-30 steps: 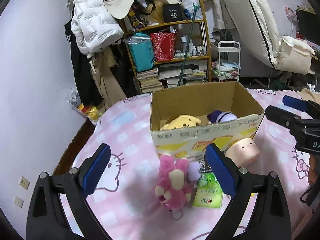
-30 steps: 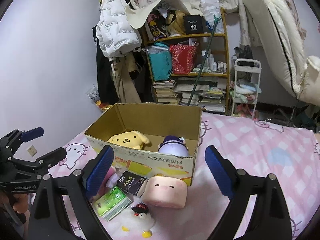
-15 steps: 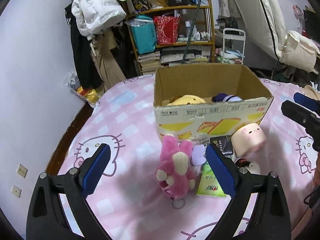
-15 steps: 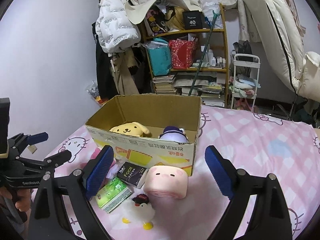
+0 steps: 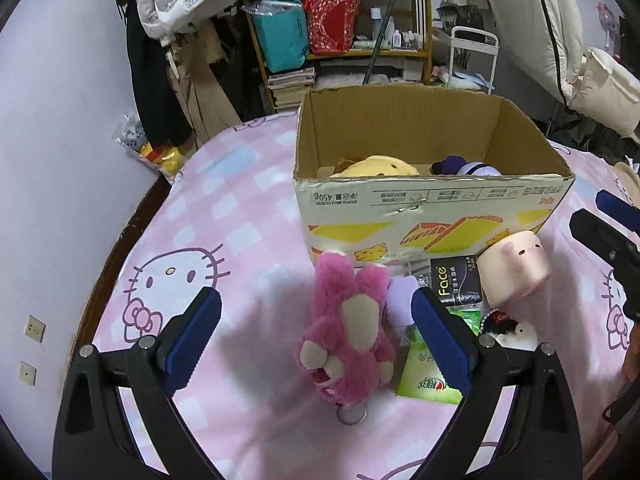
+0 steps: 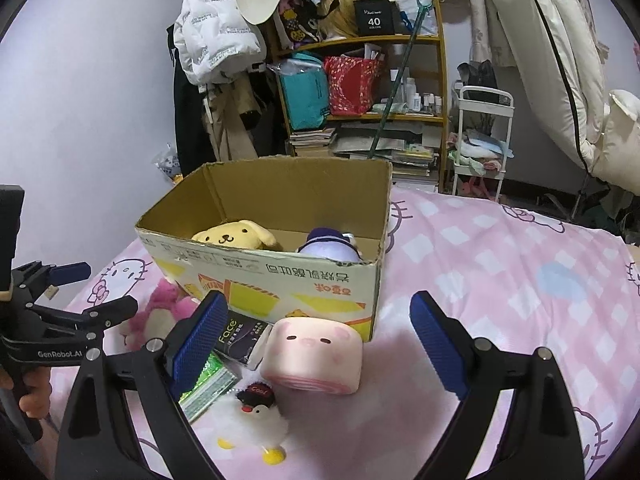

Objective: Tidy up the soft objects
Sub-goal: 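Move the left tool to the pink bear plush while the right tool approaches the pink cube pig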

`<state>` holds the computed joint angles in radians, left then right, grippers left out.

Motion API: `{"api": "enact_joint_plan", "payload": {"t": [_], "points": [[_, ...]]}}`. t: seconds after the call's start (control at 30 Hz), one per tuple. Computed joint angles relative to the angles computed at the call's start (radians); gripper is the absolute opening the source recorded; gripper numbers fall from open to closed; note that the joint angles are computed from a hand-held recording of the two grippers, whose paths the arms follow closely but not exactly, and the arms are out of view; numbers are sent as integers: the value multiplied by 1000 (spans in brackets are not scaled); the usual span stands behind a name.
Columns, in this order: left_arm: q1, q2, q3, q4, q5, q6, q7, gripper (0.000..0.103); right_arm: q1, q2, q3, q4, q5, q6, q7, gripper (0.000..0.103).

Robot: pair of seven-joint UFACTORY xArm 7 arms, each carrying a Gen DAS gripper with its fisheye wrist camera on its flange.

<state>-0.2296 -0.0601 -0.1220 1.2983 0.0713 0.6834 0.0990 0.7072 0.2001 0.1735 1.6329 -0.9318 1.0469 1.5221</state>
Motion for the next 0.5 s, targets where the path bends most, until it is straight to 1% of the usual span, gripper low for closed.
{"api": "enact_joint_plan", "payload": {"t": [0.23,0.5], "points": [[-3,60,0,42,28,52,-26,95,-13,14,-6,-2,34,-26,-21,97],[-21,116,0,74,73,104,-40,95,-34,35,-19,-6,113,-53,-63,97]]}}
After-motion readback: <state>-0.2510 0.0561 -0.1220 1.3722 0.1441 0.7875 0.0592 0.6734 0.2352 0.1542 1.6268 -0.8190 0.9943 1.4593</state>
